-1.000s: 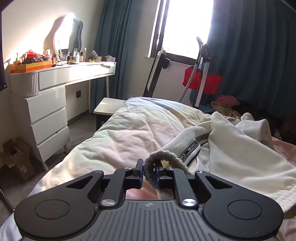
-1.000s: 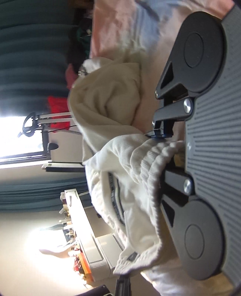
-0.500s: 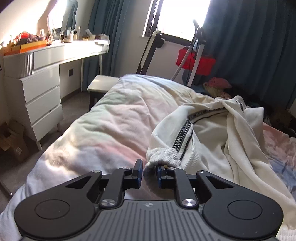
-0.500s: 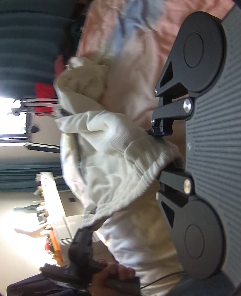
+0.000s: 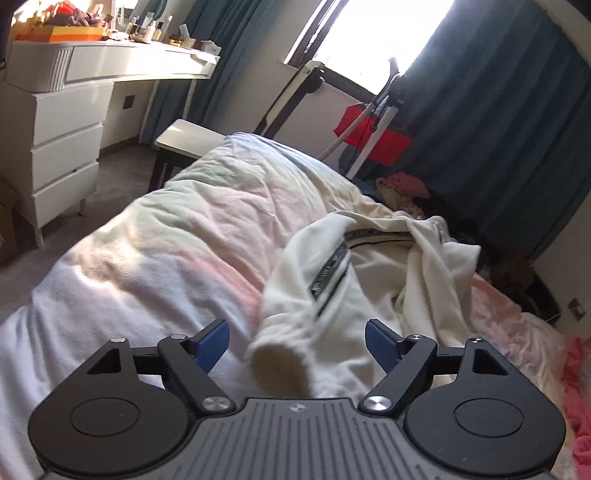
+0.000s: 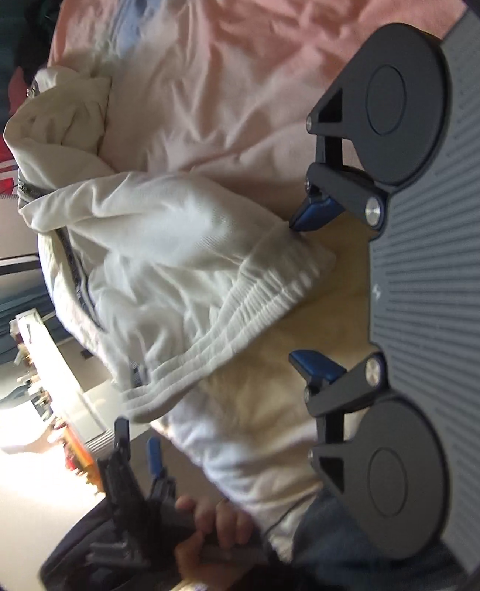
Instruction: Fold clothes
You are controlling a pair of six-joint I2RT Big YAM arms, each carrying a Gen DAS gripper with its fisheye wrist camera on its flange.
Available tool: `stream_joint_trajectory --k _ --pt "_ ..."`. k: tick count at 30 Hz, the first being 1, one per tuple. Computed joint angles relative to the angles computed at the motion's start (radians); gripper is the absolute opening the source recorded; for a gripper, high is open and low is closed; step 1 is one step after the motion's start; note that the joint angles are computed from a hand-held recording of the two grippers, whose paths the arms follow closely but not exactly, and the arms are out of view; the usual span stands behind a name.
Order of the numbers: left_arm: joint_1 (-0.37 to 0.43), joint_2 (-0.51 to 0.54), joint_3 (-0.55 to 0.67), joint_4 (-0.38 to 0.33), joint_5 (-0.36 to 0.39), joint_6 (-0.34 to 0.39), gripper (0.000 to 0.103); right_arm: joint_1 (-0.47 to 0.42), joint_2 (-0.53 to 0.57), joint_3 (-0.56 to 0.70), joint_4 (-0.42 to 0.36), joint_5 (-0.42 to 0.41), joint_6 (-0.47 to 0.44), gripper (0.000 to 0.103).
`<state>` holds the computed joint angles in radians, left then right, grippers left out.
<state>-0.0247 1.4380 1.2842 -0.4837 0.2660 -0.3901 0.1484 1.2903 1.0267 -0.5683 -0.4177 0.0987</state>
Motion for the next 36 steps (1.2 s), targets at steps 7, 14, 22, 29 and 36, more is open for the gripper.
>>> stream_joint_trajectory --k 7,14,22,29,36 --pt "-0.009 0.100 0.086 -0.080 -0.012 -0.015 0.078 -0.106 0.034 -0.031 0.181 -0.093 0.368 0.076" --pt "-0.020 0.158 0.135 -0.137 -0.045 0.009 0.067 -0.134 0.126 -0.038 0.330 -0.215 0.570 0.076" --pt "-0.022 0.126 0.095 -0.081 -0.053 0.026 0.031 -0.066 0.118 -0.070 0.376 -0.025 0.552 0.033" --pt "-0.070 0.085 0.073 -0.025 -0.239 0.064 0.018 -0.044 0.069 -0.144 0.481 -0.045 0.751 0.024" --pt "-0.020 0.157 0.271 -0.057 -0.288 0.091 0.015 0.114 0.083 -0.189 0.678 0.038 1.002 0.022"
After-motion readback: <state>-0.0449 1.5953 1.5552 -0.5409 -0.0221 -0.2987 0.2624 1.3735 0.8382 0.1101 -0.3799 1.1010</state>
